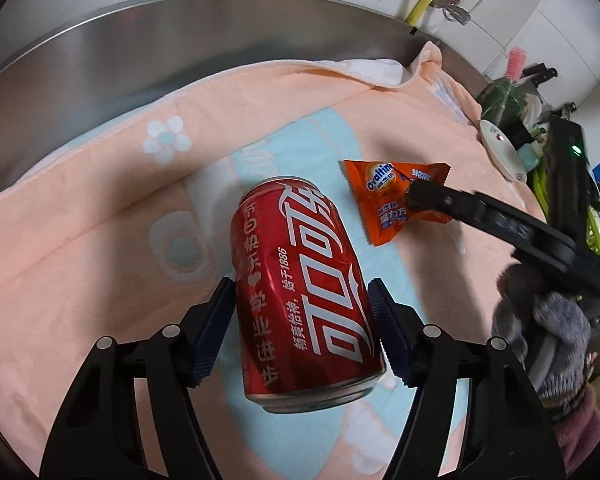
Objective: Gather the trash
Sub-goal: 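Grasp the red Coca-Cola can with the left tool while the right tool grasps the orange wrapper, then carry the red can over the green basket with the left tool while the right tool carries the wrapper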
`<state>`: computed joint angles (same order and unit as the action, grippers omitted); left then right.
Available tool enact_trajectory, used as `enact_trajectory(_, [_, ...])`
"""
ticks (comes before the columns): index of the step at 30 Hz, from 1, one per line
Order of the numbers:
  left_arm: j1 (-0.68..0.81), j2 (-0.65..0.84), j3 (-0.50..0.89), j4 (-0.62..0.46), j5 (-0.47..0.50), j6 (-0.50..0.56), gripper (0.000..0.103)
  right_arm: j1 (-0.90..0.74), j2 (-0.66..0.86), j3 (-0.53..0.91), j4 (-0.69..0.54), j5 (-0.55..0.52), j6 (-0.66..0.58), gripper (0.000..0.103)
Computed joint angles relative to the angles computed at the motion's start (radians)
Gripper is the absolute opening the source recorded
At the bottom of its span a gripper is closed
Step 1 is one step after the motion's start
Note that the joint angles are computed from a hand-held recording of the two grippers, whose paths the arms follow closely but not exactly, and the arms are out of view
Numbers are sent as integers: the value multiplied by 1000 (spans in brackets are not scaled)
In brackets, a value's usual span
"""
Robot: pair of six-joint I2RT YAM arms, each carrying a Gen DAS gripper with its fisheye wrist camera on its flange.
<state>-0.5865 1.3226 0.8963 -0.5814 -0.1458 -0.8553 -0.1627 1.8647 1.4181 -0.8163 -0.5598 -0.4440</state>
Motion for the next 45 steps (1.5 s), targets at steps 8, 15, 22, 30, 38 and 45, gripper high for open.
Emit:
enact_trajectory(8, [7,-34,-36,-8,16,32,62,73,20,-36,96,75,40,84])
enact_trajectory(15, [20,-40,-45,-12,33,56,62,111,-21,-110,198,168,30,78])
enact_trajectory(22, [31,-13,-23,-12,42,72,69,79,-43,-136,206,145,15,69])
enact_trajectory(30, [42,51,17,-15,37,91,75,19,-87,-169,177,91,-37,65])
enact_trajectory(38, [55,107,41,-18,7,92,69,-65,-147,-213,135,36,-109,64])
enact_trajectory(45, [30,116,42,-18,-31,82,60,-168,-240,-272,61,-33,-207,64])
